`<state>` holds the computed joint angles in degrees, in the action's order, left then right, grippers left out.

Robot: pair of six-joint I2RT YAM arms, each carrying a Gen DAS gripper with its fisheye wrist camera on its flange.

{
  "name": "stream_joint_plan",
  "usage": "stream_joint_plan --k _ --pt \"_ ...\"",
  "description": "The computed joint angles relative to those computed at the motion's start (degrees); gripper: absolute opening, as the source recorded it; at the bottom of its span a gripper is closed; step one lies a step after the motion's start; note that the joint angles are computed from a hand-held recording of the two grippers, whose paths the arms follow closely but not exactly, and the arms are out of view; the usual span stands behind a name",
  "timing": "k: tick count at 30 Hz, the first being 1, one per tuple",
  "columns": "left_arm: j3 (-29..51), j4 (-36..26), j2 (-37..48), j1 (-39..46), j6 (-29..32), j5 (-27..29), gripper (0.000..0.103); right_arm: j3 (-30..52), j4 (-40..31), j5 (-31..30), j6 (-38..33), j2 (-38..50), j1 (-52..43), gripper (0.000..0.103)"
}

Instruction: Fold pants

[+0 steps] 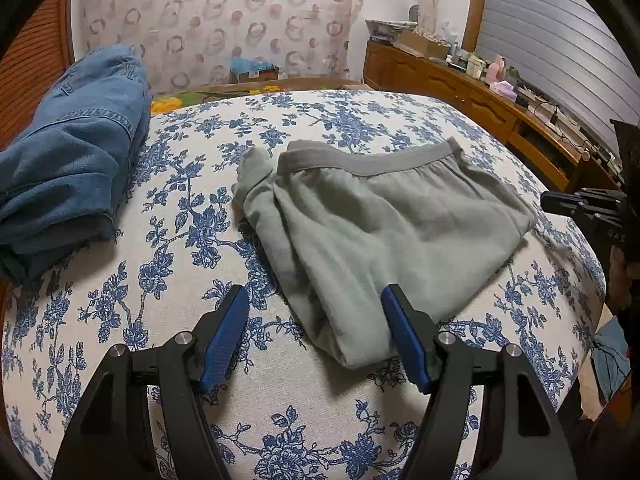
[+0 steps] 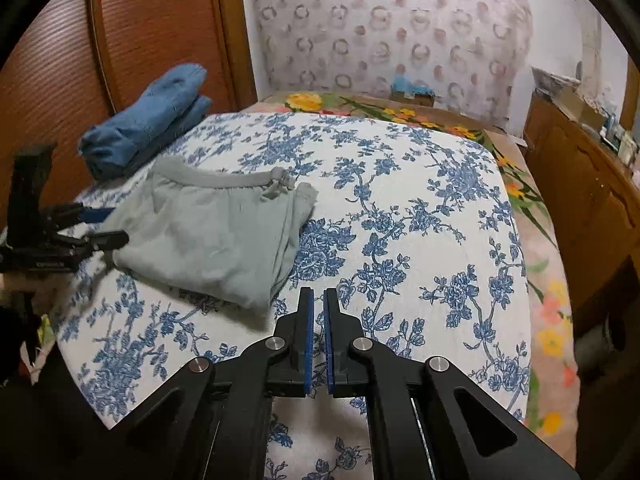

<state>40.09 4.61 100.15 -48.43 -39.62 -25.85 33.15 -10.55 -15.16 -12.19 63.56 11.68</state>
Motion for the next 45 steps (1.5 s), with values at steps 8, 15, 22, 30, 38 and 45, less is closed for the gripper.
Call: stream_joint_plan --k 8,15,22,30,38,45 --pt "-0.6 0.5 -0.4 0.3 -0.1 0.4 0.071 0.2 3.5 1.3 4.5 0.6 5.8 0.031" --pt "-0.7 0.6 -0.4 0.2 -0.2 0.3 0.071 2.8 4.4 3.3 6.3 8.4 7.8 0.032" --pt "-0.7 0.6 -0.3 0.2 -0.3 0.3 0.071 3.9 3.4 2.3 6.5 10.0 5.9 0.037" --pt "-0.8 0.5 -0.5 0.2 -0.4 0.3 0.071 4.1 3.1 2.3 6.6 7.3 7.0 0.043" --pt "-1.0 0.9 -0.7 0.4 -0.5 0.7 0.072 9.7 1.1 3.2 5.4 12.6 8.3 0.053" --pt "-0.7 -0.5 -2.9 0.7 -0.5 0.4 0.072 13.7 1.5 4.2 7.3 18.8 8.9 0.053"
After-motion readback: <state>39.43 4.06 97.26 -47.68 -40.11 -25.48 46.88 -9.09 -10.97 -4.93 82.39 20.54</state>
